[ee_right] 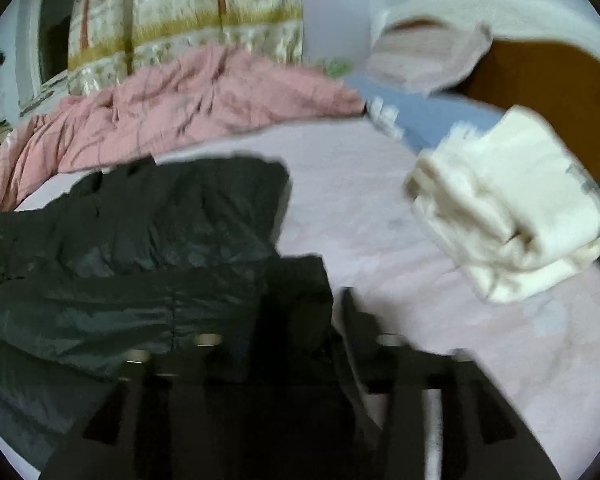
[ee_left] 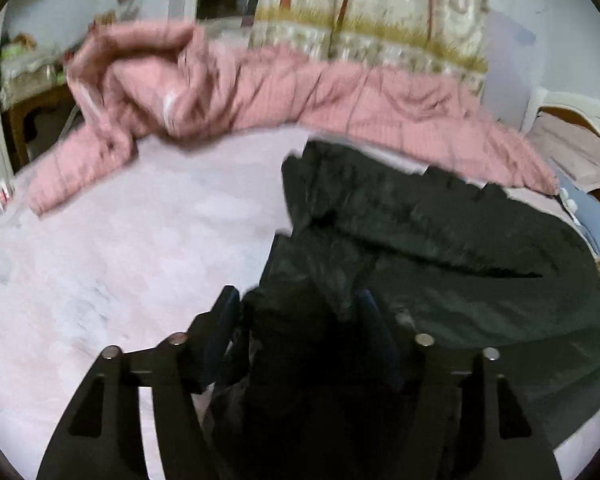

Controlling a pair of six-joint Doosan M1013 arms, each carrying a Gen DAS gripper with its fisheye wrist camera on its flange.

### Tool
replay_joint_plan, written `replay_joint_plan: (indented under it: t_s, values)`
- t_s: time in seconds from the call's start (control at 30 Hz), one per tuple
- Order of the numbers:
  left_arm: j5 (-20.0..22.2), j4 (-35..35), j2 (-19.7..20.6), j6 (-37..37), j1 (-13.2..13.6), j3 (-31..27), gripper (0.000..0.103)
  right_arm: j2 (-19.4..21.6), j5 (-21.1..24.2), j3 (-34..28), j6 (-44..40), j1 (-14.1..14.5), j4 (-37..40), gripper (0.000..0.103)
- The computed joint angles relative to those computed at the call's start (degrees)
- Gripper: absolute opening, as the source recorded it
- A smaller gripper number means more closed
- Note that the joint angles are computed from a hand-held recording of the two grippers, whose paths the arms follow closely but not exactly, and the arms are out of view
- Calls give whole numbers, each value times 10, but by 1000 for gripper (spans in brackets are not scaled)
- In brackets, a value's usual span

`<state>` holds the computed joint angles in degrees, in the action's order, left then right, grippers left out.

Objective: Fold large clothes

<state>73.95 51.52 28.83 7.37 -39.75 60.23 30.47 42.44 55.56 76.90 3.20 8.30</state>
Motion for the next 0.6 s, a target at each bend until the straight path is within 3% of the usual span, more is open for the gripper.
replay_joint_plan:
  t_s: [0.07,0.17,0.23,0.3,0.37,0.43,0.6]
  values:
    - [7,38,0,5,-15,-2,80,-21,-28,30,-75,-8,70,64]
    - [9,65,1,10,-33,-6,84,-39,-7,52,-139,-19,166,67]
    - [-21,59,-3,17,-42,-1,91,-41,17,52,-157,-21,206,82]
    - [-59,24,-1,48,-42,-6,93,-36,61,44,-185,-22,245,84]
    - [-89,-22,5,87,-37,-15,93,-32,92,38,-193,-17,242,87]
    - [-69,-59,22,115,-31,-38,93,-25,122,28,-183,-5,201,87]
    - [-12,-143,56,169,-14,-88,102,-15,132,26,-153,19,108,92]
